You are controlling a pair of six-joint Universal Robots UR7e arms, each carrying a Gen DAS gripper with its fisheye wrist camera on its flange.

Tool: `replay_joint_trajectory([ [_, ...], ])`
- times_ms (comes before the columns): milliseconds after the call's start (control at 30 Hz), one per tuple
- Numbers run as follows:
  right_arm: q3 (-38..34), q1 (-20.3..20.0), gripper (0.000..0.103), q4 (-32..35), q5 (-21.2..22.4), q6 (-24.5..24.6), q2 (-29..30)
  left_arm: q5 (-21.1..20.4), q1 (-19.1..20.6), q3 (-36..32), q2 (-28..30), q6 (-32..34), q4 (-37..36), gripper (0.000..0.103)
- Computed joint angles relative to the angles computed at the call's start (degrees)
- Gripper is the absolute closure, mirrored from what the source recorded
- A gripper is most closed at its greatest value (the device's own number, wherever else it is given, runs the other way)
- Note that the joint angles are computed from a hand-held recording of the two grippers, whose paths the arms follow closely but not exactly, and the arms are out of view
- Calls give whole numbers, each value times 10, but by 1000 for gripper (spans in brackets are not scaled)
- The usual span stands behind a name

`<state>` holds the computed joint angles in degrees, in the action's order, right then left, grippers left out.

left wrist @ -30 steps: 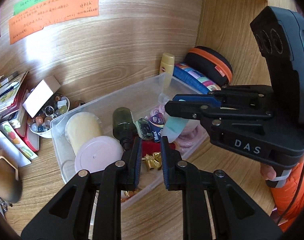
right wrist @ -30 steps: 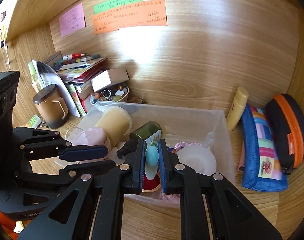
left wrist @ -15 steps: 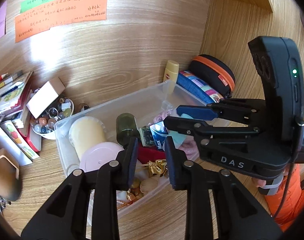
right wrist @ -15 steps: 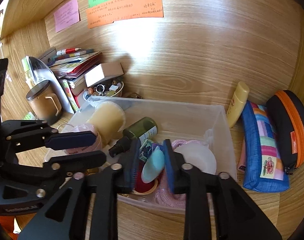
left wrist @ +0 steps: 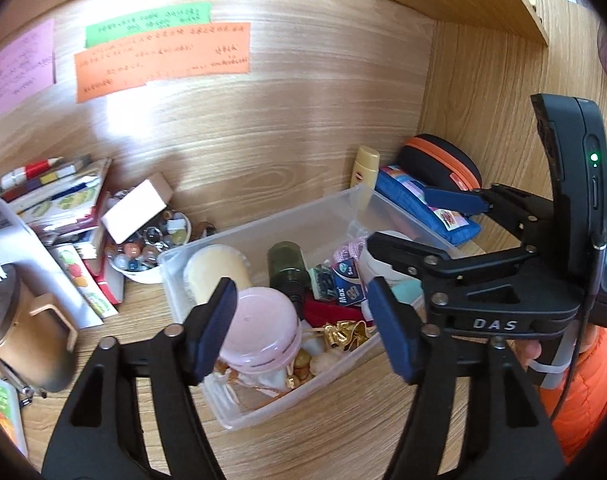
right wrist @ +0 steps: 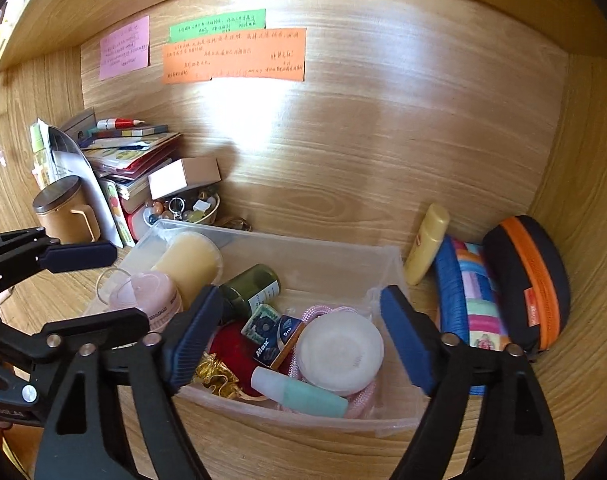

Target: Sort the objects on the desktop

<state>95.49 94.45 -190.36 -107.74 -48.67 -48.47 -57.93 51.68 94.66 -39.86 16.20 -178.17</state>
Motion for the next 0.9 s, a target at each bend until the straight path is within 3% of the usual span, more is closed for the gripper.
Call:
replay_joint_trajectory([
  [233,22,10,7,-8,-21,2,-17,25,-8,27,-15,-2,-39,9],
  [667,109,22,5,-120,-48,-30,-50,136,-30,95,-33,-28,-142,3],
  [900,158,25,4,-173,-40,-16,-64,138,-37,135,-48,-55,-165,1],
])
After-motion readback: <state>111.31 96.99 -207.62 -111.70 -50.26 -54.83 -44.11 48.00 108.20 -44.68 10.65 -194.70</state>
